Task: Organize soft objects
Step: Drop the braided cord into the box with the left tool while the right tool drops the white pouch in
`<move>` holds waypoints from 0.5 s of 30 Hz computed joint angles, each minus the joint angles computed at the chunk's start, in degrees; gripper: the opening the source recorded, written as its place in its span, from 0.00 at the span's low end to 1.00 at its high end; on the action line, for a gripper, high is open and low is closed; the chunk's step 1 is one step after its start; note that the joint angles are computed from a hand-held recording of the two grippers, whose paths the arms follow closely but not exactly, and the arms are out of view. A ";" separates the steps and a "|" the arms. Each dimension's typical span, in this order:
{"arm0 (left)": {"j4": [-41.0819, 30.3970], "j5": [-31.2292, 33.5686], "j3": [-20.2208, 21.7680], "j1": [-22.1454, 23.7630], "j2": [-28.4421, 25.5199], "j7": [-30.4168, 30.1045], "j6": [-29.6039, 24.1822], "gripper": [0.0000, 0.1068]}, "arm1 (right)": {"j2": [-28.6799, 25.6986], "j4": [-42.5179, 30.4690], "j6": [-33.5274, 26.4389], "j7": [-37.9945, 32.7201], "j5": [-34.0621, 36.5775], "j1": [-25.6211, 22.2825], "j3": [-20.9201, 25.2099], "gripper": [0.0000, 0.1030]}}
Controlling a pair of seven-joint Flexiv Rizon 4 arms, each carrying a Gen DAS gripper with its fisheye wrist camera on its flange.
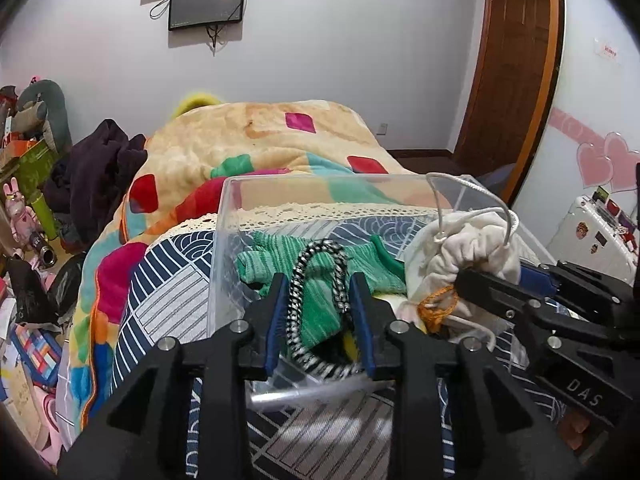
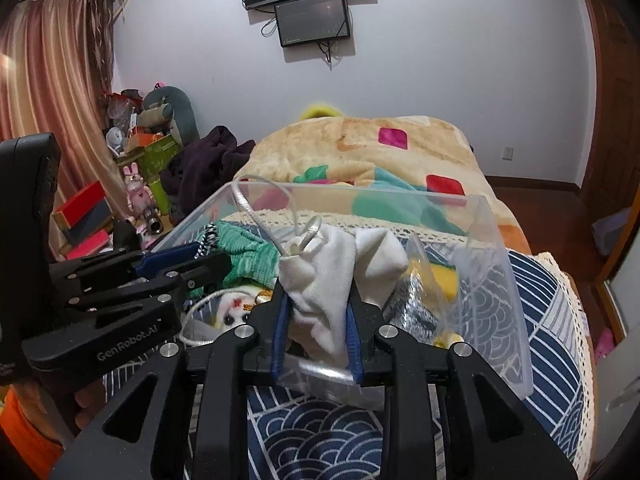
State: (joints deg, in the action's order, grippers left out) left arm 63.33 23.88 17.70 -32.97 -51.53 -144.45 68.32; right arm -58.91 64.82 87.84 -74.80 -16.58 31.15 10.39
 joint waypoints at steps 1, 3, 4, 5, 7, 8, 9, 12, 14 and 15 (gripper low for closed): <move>0.46 0.36 0.37 -0.39 0.33 -0.44 0.29 0.31 | 0.24 0.29 -0.18 0.00 0.04 -0.08 0.03 0.26; 1.18 1.11 1.07 -1.08 0.91 -1.37 0.82 0.33 | 1.03 1.55 0.45 1.01 0.31 0.72 -1.71 0.32; 1.84 1.52 1.32 -1.37 1.37 -1.91 1.52 0.35 | 1.53 2.41 1.20 1.55 0.32 1.15 -2.74 0.37; 2.50 1.98 1.73 -1.76 1.85 -2.62 2.28 0.35 | 1.57 2.53 1.62 1.79 0.14 1.26 -3.09 0.39; 3.56 3.10 3.06 -2.96 2.72 -4.40 3.30 0.36 | 2.73 4.48 3.38 2.42 -0.05 1.70 -4.29 0.40; 3.95 3.69 3.64 -3.50 3.12 -5.13 3.72 0.36 | 2.92 4.79 3.83 2.77 -0.22 1.84 -4.66 0.40; 4.32 4.45 4.37 -4.17 3.60 -6.02 4.26 0.36 | 3.64 5.90 4.95 3.17 -0.24 2.09 -5.33 0.40; 4.94 7.07 6.82 -6.42 4.84 -8.84 5.11 0.36 | 5.25 8.24 8.03 4.28 -0.26 2.48 -6.60 0.40; 5.04 9.47 8.65 -8.18 5.70 -11.06 5.26 0.36 | 6.35 9.86 10.41 5.06 -0.10 3.11 -7.98 0.40; 5.00 10.92 9.72 -9.24 6.13 -12.47 5.21 0.36 | 7.08 10.87 11.78 5.42 0.12 3.54 -8.88 0.40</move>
